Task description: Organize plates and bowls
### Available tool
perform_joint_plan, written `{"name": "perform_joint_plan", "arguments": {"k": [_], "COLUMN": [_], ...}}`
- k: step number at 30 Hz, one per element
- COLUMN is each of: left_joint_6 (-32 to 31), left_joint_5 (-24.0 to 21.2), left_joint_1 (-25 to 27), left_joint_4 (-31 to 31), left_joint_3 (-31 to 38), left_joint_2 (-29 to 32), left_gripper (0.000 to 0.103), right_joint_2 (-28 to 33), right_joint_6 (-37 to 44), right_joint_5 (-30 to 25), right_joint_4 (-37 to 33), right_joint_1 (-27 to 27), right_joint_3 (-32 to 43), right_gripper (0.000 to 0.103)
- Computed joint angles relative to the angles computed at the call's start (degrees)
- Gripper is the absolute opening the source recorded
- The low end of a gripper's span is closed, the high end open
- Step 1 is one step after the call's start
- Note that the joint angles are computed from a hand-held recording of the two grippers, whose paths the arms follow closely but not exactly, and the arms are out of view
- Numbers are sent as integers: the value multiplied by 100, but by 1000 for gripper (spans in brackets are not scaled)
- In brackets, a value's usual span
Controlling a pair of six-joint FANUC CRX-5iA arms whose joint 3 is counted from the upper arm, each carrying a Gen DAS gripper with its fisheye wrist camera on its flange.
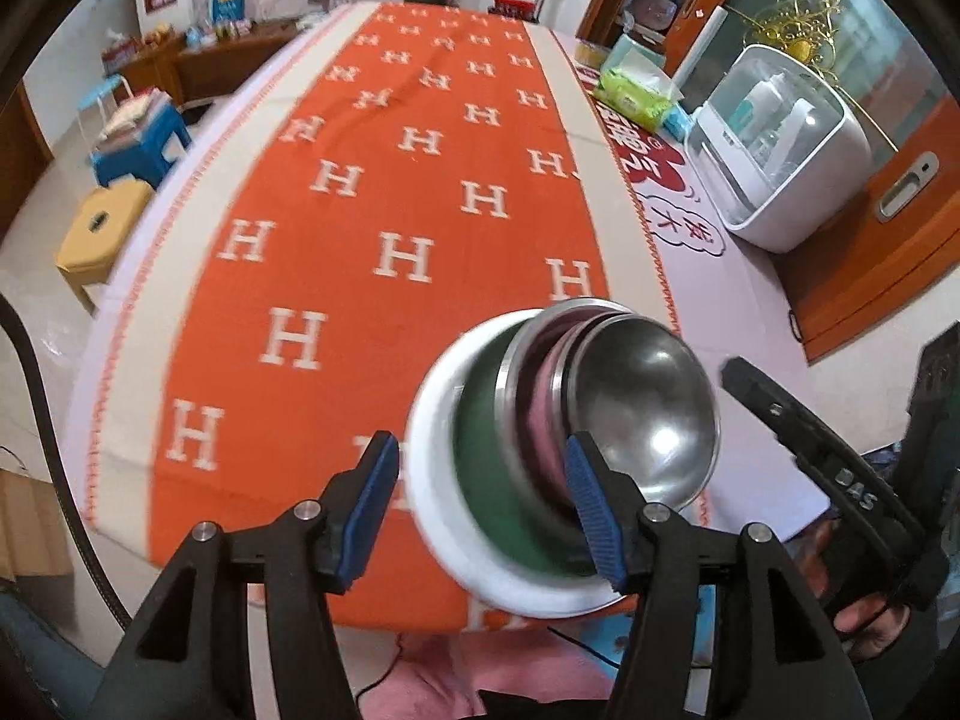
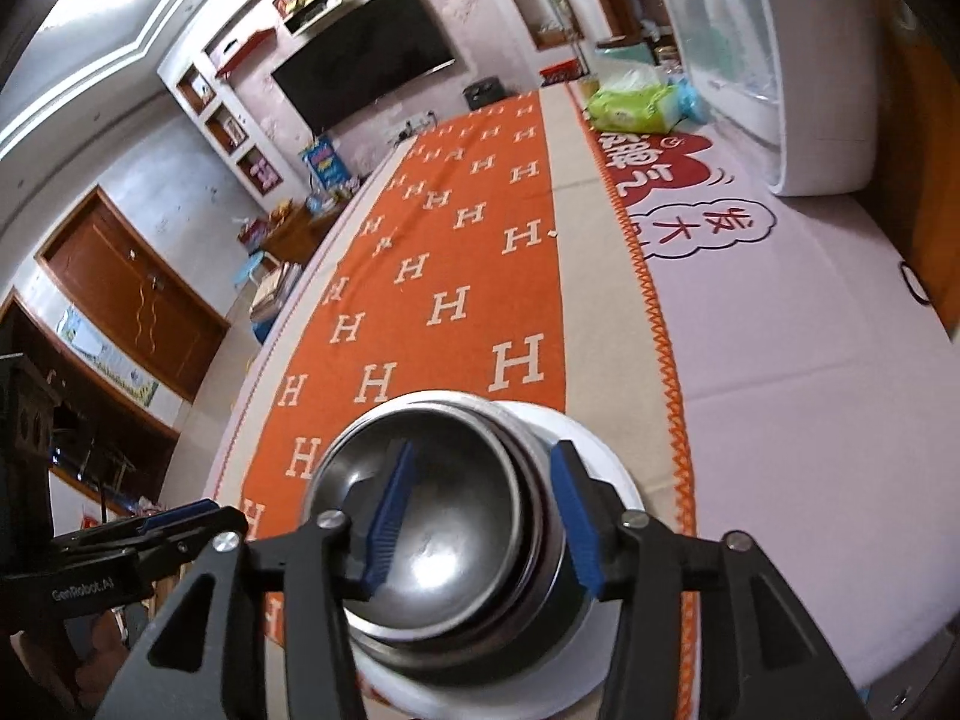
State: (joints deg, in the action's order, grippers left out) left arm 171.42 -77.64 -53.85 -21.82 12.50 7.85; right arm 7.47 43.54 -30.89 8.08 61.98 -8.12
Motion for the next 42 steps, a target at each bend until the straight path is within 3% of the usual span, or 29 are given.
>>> {"name": "perform_joint_plan", "arguments": {"k": [5,10,12,17,23,27,37,42], "left_joint_6": [176,119,11,-283,-383,-529,-729,-535], "left_joint_5": [-597,-1105,-1303,-1969,-2479,-2831,-3566,-3843], "left_joint_1": [-465,-905,-1064,-1527,-1856,-2026,-2358,-2421], "left_joint_4": [-438,-816,-981,-1656,-2100,-2421,-3027,-3194], "left_joint_3": [191,507,716,1460,2005,2329,2921,2937], "left_joint_2": [-127,-137,-91,211,450,636,1097,1121], "left_gripper": [65,72,74,89,99,102,102,102], "right_joint_2": [-550,-846,-971,-1227,-1402,-1331,-1385,-1340], "right_joint_6": [-1035,-537,-516,-426,-1106,-2024,-4047,-4380], "right_joint_5": [279,-237,-447,-929,-1403,-1848,-2719,-2847], "right_joint_4": [826,550,762,1058,1507,2479,4195,4332], "right_joint_1": [309,546,694,1055,1518,1870,2407,2411], "right_joint_3": [-748,-709,-728,-619,-556,-624,-1060,-1058], "right_gripper": [67,74,82,96,102,103,103,103]}}
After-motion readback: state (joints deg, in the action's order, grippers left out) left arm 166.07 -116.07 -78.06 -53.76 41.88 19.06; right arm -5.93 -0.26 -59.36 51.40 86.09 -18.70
